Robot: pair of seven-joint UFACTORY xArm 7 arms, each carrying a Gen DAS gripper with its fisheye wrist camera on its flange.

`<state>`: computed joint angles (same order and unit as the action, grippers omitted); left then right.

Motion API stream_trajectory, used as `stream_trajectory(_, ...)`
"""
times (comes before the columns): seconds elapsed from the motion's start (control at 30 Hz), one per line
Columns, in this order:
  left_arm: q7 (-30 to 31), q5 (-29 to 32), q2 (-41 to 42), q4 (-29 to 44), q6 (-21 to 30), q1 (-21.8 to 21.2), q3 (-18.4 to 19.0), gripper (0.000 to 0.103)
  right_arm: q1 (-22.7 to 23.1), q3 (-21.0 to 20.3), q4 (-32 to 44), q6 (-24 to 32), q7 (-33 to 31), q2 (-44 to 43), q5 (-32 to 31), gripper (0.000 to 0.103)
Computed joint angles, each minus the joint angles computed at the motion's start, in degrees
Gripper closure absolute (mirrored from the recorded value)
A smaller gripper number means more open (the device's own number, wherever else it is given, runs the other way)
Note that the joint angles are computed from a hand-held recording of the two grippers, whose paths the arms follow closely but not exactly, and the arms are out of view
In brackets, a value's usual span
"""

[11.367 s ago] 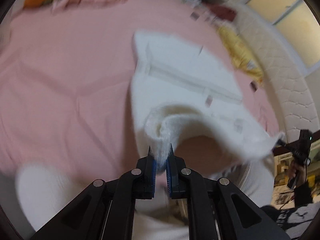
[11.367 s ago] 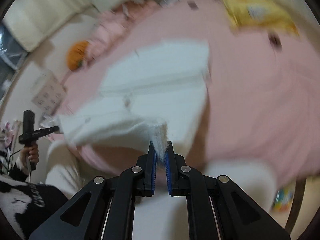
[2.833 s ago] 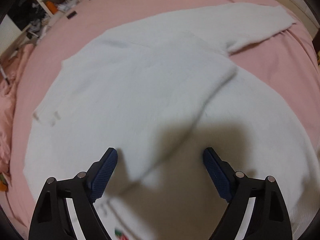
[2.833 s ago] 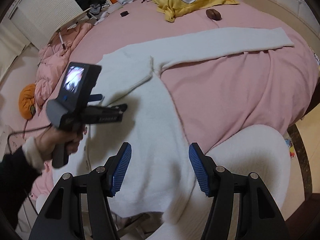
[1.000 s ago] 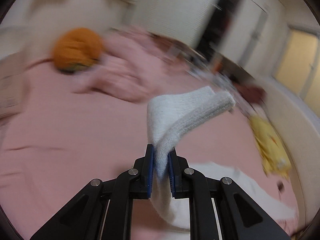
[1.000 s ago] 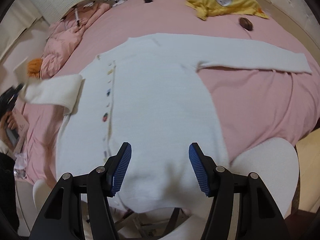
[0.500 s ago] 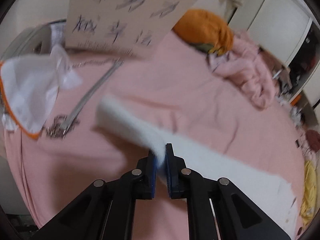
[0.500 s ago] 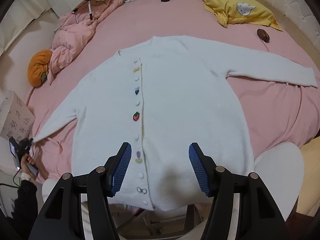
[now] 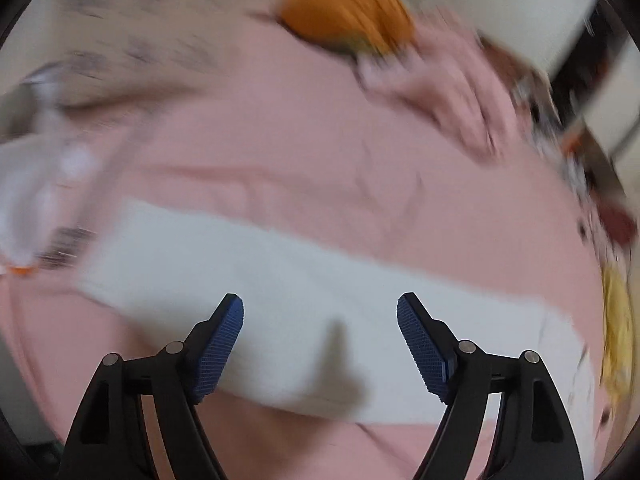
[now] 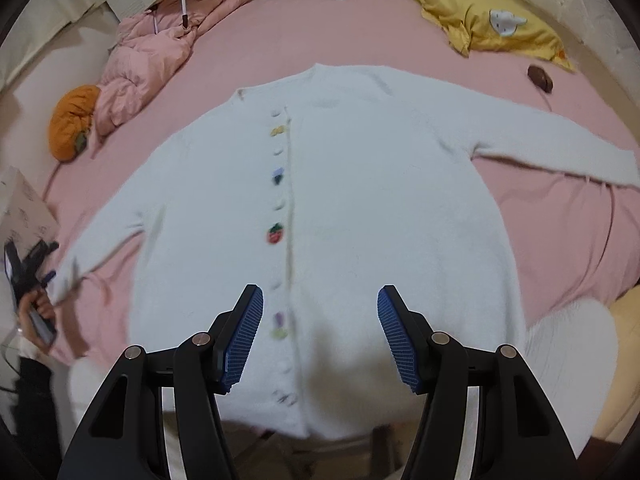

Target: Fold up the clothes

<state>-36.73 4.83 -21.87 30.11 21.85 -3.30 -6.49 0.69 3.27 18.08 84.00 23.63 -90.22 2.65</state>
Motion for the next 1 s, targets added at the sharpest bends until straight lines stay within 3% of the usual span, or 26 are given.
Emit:
stream_trajectory(0.1, -2.29, 6.59, 5.12, 2.85, 6.01, 2.13, -3.16, 0.024, -0.92, -1.01, -3.29, -0.06, -1.42, -0.76, -2.45, 0.043)
stream_trajectory(0.23, -2.07, 12.12, 3.10, 1.14, 8.35, 3.57, -1.67, 0.023, -5.23, -5.52, -5.63, 3.26, -2.12, -3.40, -4.68, 0.042)
stream_trajectory(0.37, -9.21, 23.19, 1.29, 3.98, 21.92, 8.98, -3.77, 0.024, -9.56, -7.92, -5.32, 6.38, -4.71, -6.50, -8.13, 0.043)
stream_trajectory(0.43, -10.26, 25.11, -1.32, 3.98, 26.54, 9.24, -2.57, 0.027, -11.24, -7.83, -4.21, 6.79, -5.94, -6.65, -10.13, 0.042)
stream_trajectory(0.5, -9.30, 24.09, -7.35, 2.18, 27.36, 8.01, -1.13, 0.028, -12.28, -6.88, -2.71, 6.71, -6.84, -6.12, -11.95, 0.042)
stream_trajectory(0.6, -4.33, 16.95, -15.64, 2.19, 31.23, 2.57, -1.44, 0.027, -12.01, -4.73, 0.18, 6.27, -7.78, -5.57, -12.80, 0.042)
stream_trajectory(0.67, -1.62, 11.43, -16.72, 4.27, 34.53, -1.72, -2.98, 0.026, -10.64, -2.69, 2.24, 6.35, -7.98, -4.60, -11.76, 0.042)
stream_trajectory(0.77, 1.26, 1.21, -19.32, 6.50, 39.30, -11.54, -6.85, 0.023, -8.24, -0.13, 4.47, 7.60, -7.90, -3.28, -9.76, 0.042)
stream_trajectory(0.9, 0.98, -9.51, -13.12, 12.25, 39.66, -22.37, -12.81, 0.023, -6.09, 1.66, 6.55, 11.52, -6.89, -3.52, -7.97, 0.042)
stream_trajectory(1.0, -1.52, -13.68, -7.55, 15.70, 37.29, -28.21, -16.93, 0.023, -4.88, 1.35, 7.24, 13.71, -6.16, -5.80, -7.07, 0.042)
